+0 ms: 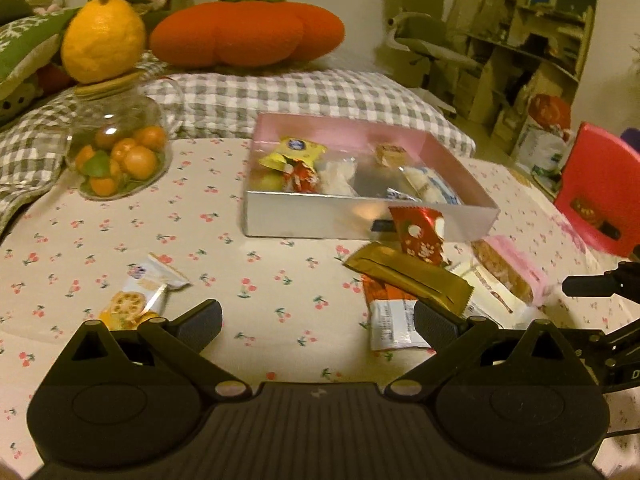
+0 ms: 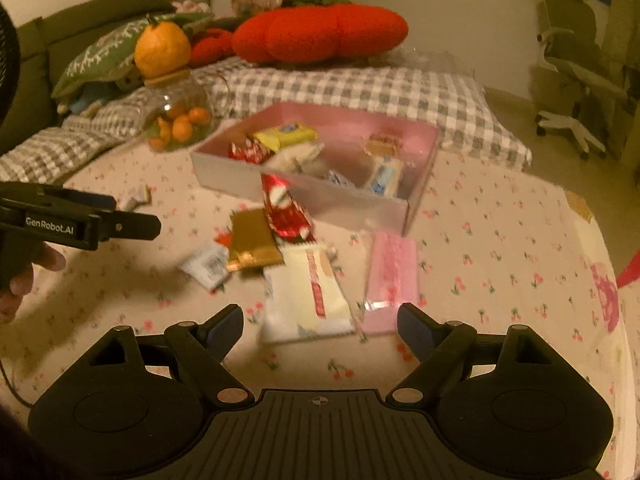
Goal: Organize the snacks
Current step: 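Grasp the orange-and-white candy with left gripper while right grasps the pink wrapped bar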
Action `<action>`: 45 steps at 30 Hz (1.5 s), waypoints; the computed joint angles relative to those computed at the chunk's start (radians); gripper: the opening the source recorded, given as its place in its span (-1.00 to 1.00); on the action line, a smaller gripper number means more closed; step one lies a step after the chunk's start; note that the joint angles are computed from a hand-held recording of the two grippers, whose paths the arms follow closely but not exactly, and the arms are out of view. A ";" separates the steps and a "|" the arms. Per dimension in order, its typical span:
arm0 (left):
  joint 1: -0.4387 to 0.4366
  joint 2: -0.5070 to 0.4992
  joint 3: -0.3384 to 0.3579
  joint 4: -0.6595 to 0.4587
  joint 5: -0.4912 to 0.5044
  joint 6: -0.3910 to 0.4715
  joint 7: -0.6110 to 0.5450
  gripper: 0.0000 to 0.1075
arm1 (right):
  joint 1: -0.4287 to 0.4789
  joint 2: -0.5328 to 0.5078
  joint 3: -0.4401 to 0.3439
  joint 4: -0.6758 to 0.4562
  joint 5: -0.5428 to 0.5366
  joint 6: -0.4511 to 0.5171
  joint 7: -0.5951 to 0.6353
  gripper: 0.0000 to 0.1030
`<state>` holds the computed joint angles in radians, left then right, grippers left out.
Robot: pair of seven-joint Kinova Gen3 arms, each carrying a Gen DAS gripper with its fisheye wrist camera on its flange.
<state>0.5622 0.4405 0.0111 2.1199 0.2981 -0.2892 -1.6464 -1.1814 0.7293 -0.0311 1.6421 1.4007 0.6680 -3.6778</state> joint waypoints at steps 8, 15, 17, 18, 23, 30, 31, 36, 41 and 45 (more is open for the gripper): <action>0.074 0.046 -0.037 -0.057 0.006 0.059 -0.055 0.74 | 0.023 -0.017 0.004 0.042 0.036 -0.033 -0.098 0.68; 0.104 0.072 -0.060 -0.109 0.005 0.122 -0.027 0.32 | 0.057 -0.017 -0.014 0.041 0.023 -0.002 -0.149 0.67; 0.104 0.075 -0.058 -0.118 -0.011 0.130 -0.017 0.23 | 0.059 -0.011 -0.013 0.029 0.004 0.012 -0.137 0.67; 0.103 0.076 -0.056 -0.122 -0.020 0.136 -0.014 0.12 | 0.060 -0.008 -0.010 0.025 -0.003 0.013 -0.132 0.67; 0.148 0.072 -0.109 -0.131 -0.034 0.169 0.002 -0.17 | 0.062 0.011 0.004 -0.012 -0.059 0.021 -0.073 0.67; 0.056 0.043 -0.049 -0.123 -0.087 0.220 0.066 -0.42 | 0.051 0.042 0.041 -0.079 -0.176 0.031 0.046 0.64; 0.048 0.039 -0.046 -0.119 -0.096 0.225 0.075 -0.43 | 0.049 0.046 0.046 -0.089 -0.198 0.032 0.067 0.61; 0.048 0.015 -0.072 -0.118 -0.131 0.280 0.119 -0.45 | 0.033 0.076 0.080 -0.144 -0.296 0.046 0.164 0.54; 0.135 0.009 -0.187 -0.151 -0.180 0.371 0.197 -0.44 | 0.010 0.091 0.121 -0.170 -0.344 0.033 0.219 0.28; 0.136 0.013 -0.196 -0.152 -0.226 0.360 0.251 -0.29 | 0.001 0.098 0.144 -0.186 -0.375 0.023 0.250 0.10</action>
<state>0.6977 0.4530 -0.1852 1.9683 0.0722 0.0710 -1.3953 -1.1808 0.8275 0.1127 1.4556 1.0254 0.6912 -3.4280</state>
